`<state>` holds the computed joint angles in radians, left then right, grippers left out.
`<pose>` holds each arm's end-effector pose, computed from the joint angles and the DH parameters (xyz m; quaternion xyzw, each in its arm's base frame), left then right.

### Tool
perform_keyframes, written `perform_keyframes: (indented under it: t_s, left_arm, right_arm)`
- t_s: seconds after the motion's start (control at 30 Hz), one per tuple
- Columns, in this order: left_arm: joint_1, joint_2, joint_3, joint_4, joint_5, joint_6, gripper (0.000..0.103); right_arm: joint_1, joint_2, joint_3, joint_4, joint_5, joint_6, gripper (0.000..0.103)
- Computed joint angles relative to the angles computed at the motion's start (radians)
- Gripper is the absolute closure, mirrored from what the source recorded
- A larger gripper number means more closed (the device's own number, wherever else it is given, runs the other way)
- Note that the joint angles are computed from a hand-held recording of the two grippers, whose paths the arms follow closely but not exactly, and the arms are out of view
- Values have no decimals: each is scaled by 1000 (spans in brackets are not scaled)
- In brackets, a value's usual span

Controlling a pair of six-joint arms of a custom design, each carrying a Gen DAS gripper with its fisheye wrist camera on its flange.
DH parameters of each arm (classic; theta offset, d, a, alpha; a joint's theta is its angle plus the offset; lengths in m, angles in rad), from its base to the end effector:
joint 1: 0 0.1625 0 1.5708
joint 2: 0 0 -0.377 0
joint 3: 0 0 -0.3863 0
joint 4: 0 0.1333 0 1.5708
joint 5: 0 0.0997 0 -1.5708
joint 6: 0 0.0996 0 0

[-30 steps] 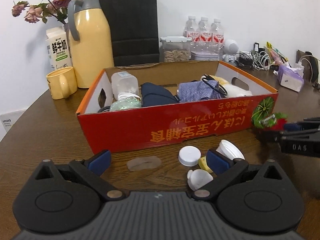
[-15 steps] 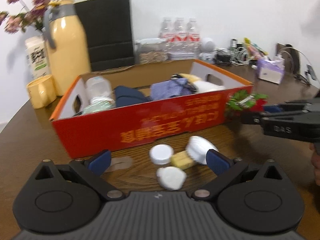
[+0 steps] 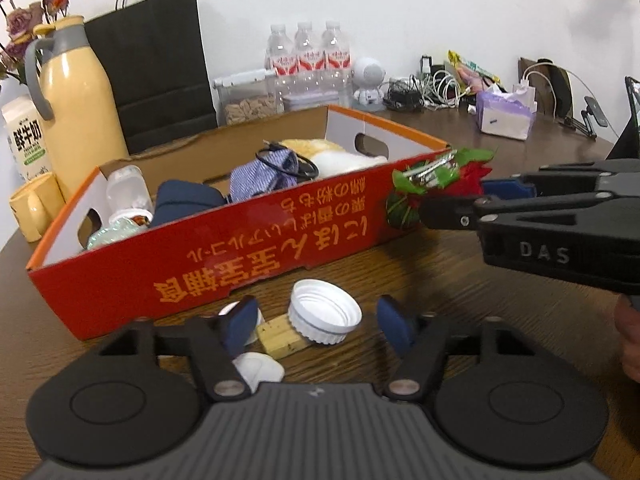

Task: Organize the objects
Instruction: 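Grasp the red rose with the right gripper while the left grasps the large white ridged cap, then carry the red rose and white ridged cap into the box and release them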

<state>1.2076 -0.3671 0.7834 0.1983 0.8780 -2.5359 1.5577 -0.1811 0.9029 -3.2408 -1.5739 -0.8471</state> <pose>-0.0683 -0.7339 0.0159 0.2507 0.8118 -0.3931 0.3516 0.1225 -0.8015 -0.0019 0.3597 -0.8137 0.4144 0.1916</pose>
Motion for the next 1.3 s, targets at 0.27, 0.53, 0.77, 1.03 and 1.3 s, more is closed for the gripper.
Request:
perform_keyframes:
  t_s: [0.27, 0.53, 0.77, 1.03, 1.3]
  left_arm:
    - [-2, -18, 42, -65, -1, 34, 62]
    - [-7, -92, 172, -210, 20, 56, 62]
    - [-22, -174, 289, -349, 30, 75, 62]
    - [-39, -251, 354, -492, 67, 140, 62]
    - [-25, -192, 184, -480, 57, 116, 62]
  right_arm:
    - [-2, -5, 9, -3, 14, -6, 75]
    - [-5, -10, 20, -8, 32, -10, 75]
    - [3, -37, 72, -54, 72, -30, 76]
    - [42, -12, -1, -44, 115, -29, 76]
    - [84, 153, -342, 103, 99, 14, 76]
